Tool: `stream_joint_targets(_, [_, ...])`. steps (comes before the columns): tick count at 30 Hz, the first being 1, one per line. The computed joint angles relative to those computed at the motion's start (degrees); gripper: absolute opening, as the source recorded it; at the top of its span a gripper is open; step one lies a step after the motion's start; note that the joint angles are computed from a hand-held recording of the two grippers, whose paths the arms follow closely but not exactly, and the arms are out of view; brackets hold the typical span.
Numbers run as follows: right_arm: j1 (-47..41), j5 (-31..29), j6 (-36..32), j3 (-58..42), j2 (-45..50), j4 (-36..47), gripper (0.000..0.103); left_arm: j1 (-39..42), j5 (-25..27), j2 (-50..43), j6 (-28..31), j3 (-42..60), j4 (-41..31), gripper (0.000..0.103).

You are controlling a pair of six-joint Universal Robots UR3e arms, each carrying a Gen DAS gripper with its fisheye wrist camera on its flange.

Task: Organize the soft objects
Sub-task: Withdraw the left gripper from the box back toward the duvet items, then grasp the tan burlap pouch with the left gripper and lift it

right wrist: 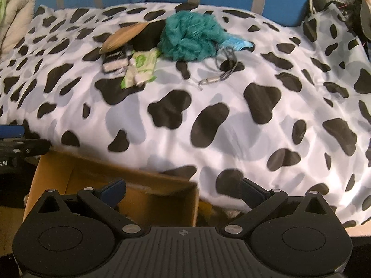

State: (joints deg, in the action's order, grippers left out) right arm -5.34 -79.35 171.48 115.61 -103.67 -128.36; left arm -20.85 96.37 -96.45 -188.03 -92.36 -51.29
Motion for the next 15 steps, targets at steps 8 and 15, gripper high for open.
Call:
stream_joint_targets(8, [-1.8,0.6,-1.2,-1.1,4.5,-7.6,0.103,1.6,-0.5,-4.4,4.4,0.9,9.8,0.069])
stream_joint_targets(15, [-4.2,2.7,-0.5,-3.2,8.5,-11.1,0.103,2.7,0.0,-9.4,6.7,3.8,14.8,0.069])
